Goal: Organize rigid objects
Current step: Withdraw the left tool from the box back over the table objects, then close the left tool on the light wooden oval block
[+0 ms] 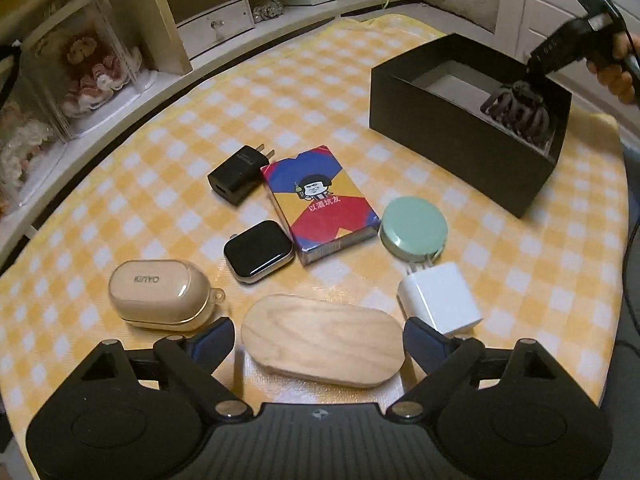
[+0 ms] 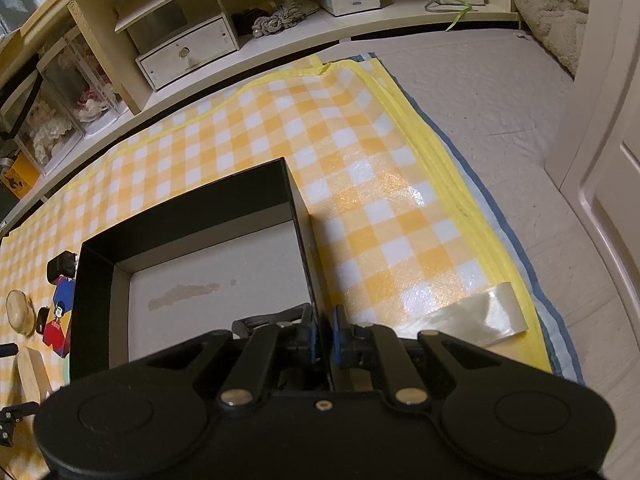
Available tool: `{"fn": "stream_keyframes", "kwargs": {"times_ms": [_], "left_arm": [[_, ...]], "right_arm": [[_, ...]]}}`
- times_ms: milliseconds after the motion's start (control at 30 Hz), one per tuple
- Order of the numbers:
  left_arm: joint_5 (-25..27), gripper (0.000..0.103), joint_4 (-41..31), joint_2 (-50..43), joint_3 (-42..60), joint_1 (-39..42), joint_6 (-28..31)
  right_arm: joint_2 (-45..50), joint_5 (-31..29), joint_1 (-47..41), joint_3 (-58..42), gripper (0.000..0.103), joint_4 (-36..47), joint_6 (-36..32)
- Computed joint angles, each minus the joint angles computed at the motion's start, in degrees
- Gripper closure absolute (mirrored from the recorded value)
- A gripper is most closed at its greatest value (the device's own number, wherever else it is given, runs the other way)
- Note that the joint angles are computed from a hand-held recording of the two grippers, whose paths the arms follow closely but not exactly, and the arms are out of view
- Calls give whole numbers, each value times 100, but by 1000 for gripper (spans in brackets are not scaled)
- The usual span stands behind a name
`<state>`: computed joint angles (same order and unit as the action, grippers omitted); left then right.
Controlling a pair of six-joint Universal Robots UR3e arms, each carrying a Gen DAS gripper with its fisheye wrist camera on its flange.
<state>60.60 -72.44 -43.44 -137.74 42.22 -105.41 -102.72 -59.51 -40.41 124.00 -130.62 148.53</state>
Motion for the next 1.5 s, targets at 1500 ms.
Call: {"fn": "stream_keyframes", "kwargs": {"times_ms": [1500], "left_arm": [[460,11,3423,-1864,933,-3494,-2847]], "right_arm": [[-22,-105,97,-5,96,-73,-25]]}}
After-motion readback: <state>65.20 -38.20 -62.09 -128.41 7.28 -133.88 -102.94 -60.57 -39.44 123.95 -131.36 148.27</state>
